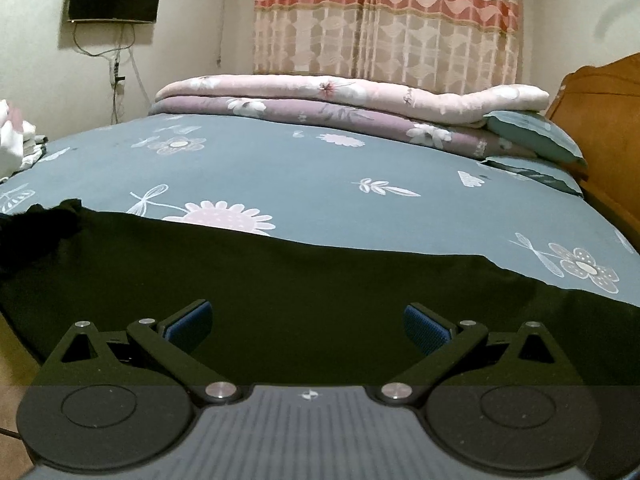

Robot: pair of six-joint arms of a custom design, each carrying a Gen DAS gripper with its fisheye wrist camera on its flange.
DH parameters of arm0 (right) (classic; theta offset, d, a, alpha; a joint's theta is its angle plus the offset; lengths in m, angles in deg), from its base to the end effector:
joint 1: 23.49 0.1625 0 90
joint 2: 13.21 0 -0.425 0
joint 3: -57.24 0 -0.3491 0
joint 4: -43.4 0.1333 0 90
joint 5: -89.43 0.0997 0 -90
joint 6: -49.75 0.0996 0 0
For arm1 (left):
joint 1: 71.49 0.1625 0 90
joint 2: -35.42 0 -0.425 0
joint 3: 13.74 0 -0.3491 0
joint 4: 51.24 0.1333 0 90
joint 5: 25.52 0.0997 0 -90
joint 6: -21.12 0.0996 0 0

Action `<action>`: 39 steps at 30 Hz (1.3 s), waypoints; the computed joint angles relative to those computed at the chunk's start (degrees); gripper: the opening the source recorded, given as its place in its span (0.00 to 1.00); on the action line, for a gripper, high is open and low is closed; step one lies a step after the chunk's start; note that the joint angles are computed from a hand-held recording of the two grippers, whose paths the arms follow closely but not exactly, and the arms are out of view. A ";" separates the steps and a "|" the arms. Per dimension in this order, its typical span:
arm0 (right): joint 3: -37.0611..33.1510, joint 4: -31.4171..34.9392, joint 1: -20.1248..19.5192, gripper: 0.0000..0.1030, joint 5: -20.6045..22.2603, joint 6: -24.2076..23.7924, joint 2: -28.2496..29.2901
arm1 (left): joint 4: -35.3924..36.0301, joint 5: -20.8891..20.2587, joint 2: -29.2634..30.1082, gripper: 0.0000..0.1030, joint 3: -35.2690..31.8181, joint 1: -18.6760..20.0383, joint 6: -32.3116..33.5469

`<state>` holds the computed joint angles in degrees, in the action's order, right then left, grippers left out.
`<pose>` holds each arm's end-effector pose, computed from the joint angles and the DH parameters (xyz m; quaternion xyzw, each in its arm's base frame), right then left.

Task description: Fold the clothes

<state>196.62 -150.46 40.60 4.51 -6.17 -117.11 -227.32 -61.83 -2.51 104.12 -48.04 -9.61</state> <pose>-0.0081 -0.3420 0.4286 0.2380 -0.7917 0.4482 0.3400 -0.3753 -0.3956 0.0321 0.2509 0.8552 -0.3701 0.2620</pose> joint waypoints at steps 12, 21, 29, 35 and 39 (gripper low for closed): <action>0.03 0.19 2.40 1.00 -2.66 -1.04 1.22 | -14.98 -0.85 -3.47 0.23 8.09 4.56 -13.18; 0.18 1.03 3.22 1.00 -3.31 -1.59 1.47 | -27.53 -3.76 -0.90 0.57 8.50 4.98 -0.09; 0.28 0.73 3.77 1.00 -4.09 -2.14 1.82 | -21.79 -0.42 1.28 0.16 6.55 4.20 4.77; 0.22 0.67 3.96 1.00 -4.40 -2.47 2.01 | -24.24 -1.16 -1.81 0.13 9.59 2.55 -1.85; 0.15 0.87 3.98 1.00 -4.45 -2.05 2.39 | -19.14 -4.06 -4.75 0.13 10.90 4.43 -12.27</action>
